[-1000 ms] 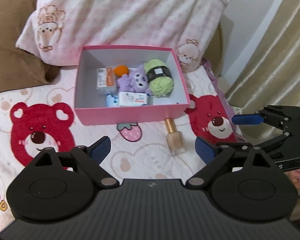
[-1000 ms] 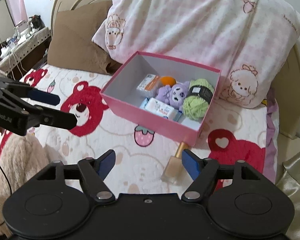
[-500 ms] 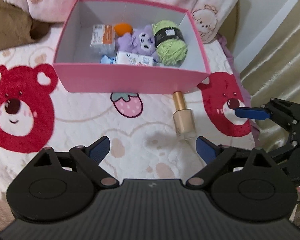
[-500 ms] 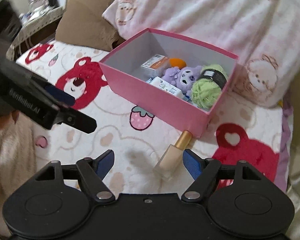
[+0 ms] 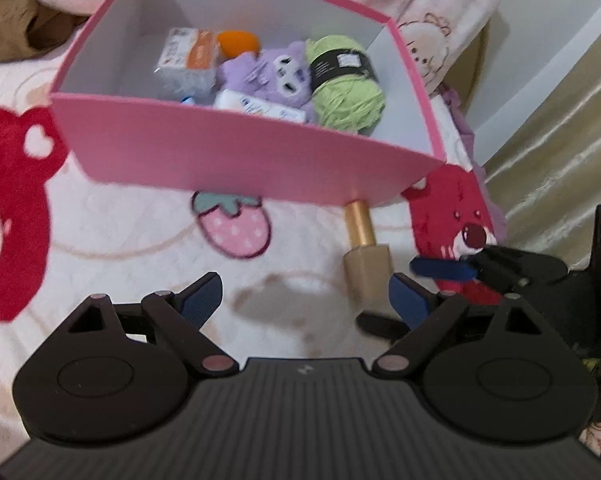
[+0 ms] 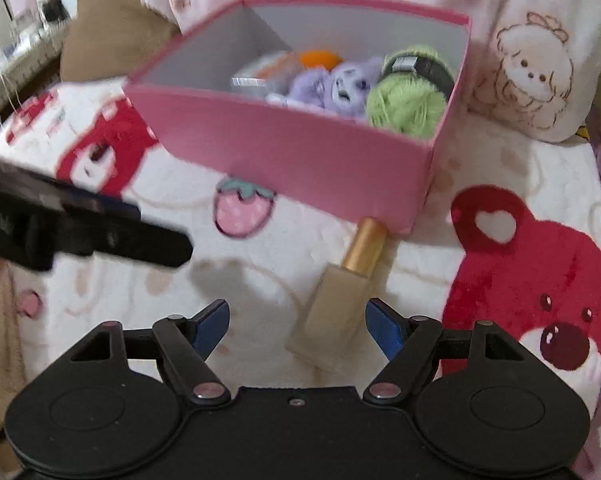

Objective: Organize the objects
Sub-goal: 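Move the left tool down to the gold-capped foundation bottle, then close the left gripper on the foundation bottle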

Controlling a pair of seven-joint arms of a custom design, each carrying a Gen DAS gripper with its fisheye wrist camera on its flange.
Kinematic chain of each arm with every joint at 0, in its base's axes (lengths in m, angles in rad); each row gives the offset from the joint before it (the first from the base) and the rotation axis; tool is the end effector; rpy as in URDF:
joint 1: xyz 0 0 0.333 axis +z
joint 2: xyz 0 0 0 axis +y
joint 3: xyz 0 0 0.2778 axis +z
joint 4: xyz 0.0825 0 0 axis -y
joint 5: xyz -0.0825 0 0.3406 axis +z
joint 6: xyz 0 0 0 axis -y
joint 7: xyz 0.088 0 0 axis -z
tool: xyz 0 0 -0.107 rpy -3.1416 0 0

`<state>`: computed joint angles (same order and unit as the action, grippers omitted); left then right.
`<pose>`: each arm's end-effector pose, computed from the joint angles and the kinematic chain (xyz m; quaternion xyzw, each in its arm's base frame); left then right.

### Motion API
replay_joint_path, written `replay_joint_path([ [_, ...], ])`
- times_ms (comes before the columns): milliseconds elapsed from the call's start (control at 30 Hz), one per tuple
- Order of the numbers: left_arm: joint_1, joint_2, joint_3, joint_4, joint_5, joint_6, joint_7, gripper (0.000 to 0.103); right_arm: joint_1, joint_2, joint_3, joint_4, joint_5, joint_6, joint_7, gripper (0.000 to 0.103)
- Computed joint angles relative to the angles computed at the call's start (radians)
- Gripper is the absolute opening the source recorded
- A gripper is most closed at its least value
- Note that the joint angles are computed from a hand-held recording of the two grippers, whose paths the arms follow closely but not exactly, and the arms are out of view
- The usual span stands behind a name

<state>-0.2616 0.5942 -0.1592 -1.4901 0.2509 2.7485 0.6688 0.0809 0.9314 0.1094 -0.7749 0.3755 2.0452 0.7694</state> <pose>0.6404 -0.2710 0.3952 -0.7703 0.5441 -0.3212 0.0864 0.7297 0.1217 0.4041 -0.8939 0.3541 -0.0501 0.2704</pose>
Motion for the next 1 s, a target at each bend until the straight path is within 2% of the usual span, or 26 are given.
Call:
replay_joint_path([
  [33,-0.02,0.015,0.024,0.02,0.026,0.005,-0.015,0.09,0.003,-0.009,-0.005,-0.023,-0.003,0.015,-0.005,0.079],
  [100,-0.032,0.051,0.036,0.053,0.045,0.031,-0.027,0.089,0.011,0.019,-0.015,0.018,-0.026,-0.015,0.027,0.078],
  [233,-0.014,0.132,-0.005,0.138,0.006,0.039,0.008,0.086,0.013,-0.009,-0.016,-0.05,-0.021,0.014,0.044,0.071],
  [300,-0.009,0.162,-0.022,0.163,-0.012,0.052,0.032,0.079,0.019,-0.046,-0.019,-0.127,-0.024,0.062,0.031,0.07],
  [400,0.016,0.193,-0.061,0.158,-0.061,0.124,0.061,0.071,0.034,-0.061,-0.033,-0.169,-0.044,0.104,0.032,0.063],
  [467,0.013,0.211,-0.061,0.165,-0.073,0.15,0.072,0.068,0.041,-0.039,-0.04,-0.144,-0.06,0.1,0.05,0.057],
  [500,0.011,0.226,-0.065,0.183,-0.079,0.138,0.082,0.064,0.046,-0.03,-0.045,-0.135,-0.069,0.106,0.058,0.053],
  [600,0.009,0.267,-0.079,0.219,-0.106,0.135,0.097,0.053,0.048,0.043,-0.048,-0.019,-0.087,0.066,0.11,0.05],
  [667,0.002,0.275,-0.071,0.209,-0.117,0.174,0.085,0.053,0.043,0.049,-0.042,-0.005,-0.088,0.053,0.128,0.049],
  [733,0.021,0.278,-0.098,0.196,-0.132,0.202,0.099,0.05,0.039,0.042,-0.04,-0.012,-0.082,0.05,0.159,0.049],
  [800,0.053,0.27,-0.136,0.175,-0.153,0.21,0.126,0.045,0.033,0.074,-0.03,0.046,-0.069,0.009,0.215,0.049],
  [867,0.086,0.258,-0.17,0.138,-0.178,0.237,0.148,0.042,0.034,0.05,-0.026,0.006,-0.062,0.024,0.226,0.049],
  [933,0.139,0.245,-0.233,0.085,-0.215,0.278,0.175,0.036,0.028,0.075,-0.014,0.055,-0.047,-0.015,0.259,0.049],
  [1000,0.154,0.215,-0.243,0.033,-0.233,0.296,0.172,0.035,0.022,0.077,-0.003,0.063,-0.035,-0.036,0.266,0.049],
])
